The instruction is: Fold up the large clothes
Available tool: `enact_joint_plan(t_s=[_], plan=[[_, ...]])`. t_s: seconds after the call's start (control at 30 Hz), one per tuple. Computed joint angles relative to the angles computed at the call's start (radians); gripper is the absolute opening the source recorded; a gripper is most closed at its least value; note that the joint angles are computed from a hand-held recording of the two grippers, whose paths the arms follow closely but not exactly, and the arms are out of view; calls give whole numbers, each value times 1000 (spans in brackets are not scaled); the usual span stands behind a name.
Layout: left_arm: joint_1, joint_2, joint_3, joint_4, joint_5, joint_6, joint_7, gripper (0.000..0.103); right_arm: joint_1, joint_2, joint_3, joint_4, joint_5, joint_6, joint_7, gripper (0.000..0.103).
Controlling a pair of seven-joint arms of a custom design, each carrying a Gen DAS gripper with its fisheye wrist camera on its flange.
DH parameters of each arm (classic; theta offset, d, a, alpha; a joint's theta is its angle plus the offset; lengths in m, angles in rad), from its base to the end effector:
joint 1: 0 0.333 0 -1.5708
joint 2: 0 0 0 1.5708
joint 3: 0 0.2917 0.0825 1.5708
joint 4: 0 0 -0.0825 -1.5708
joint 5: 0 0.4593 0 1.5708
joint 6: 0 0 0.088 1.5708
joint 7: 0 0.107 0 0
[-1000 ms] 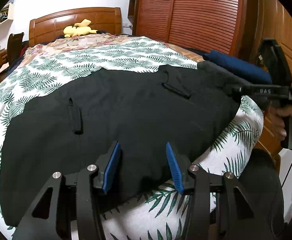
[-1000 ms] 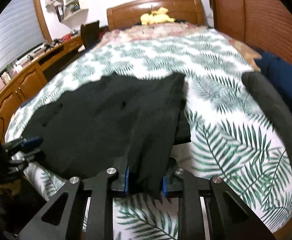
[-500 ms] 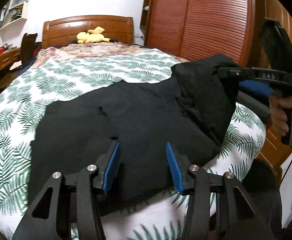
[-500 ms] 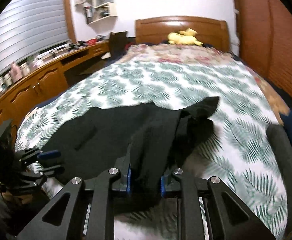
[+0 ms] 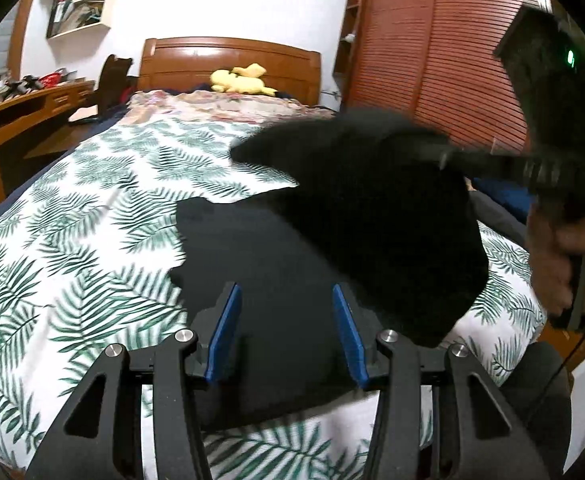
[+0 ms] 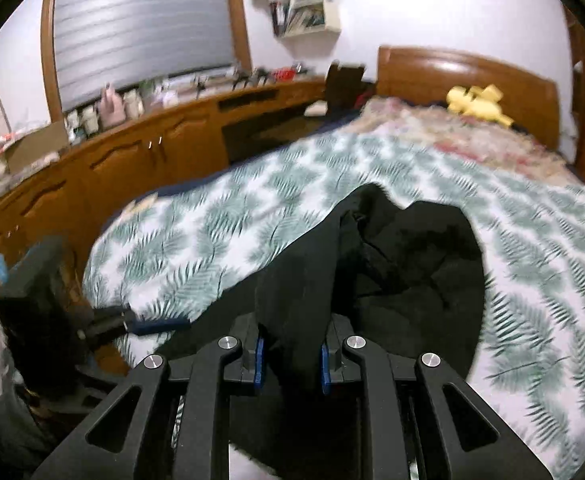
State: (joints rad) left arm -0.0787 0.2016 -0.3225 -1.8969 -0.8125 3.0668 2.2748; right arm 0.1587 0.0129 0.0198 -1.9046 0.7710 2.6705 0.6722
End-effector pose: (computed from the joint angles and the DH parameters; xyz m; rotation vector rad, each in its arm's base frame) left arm 0.6728 -0.2106 0.4358 -1.4694 1.9575 -1.2286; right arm 0.6737 0.1004 0.5193 -1.9622 1.1445 -0.4912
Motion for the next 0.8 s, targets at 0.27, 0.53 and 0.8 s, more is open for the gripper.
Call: enact_joint_plan(t_s=[0.27, 0.53, 0.8], plan=[[17, -14, -9, -16, -57, 8, 50, 49, -20, 80, 24, 63, -115, -44, 92, 27], [-4, -5, 18, -11, -5, 5, 0, 49, -4, -14, 16, 2, -204, -57, 176, 55], [2, 0, 11, -11, 21, 13, -25, 49, 25, -167, -51, -167, -170, 39, 122, 60]])
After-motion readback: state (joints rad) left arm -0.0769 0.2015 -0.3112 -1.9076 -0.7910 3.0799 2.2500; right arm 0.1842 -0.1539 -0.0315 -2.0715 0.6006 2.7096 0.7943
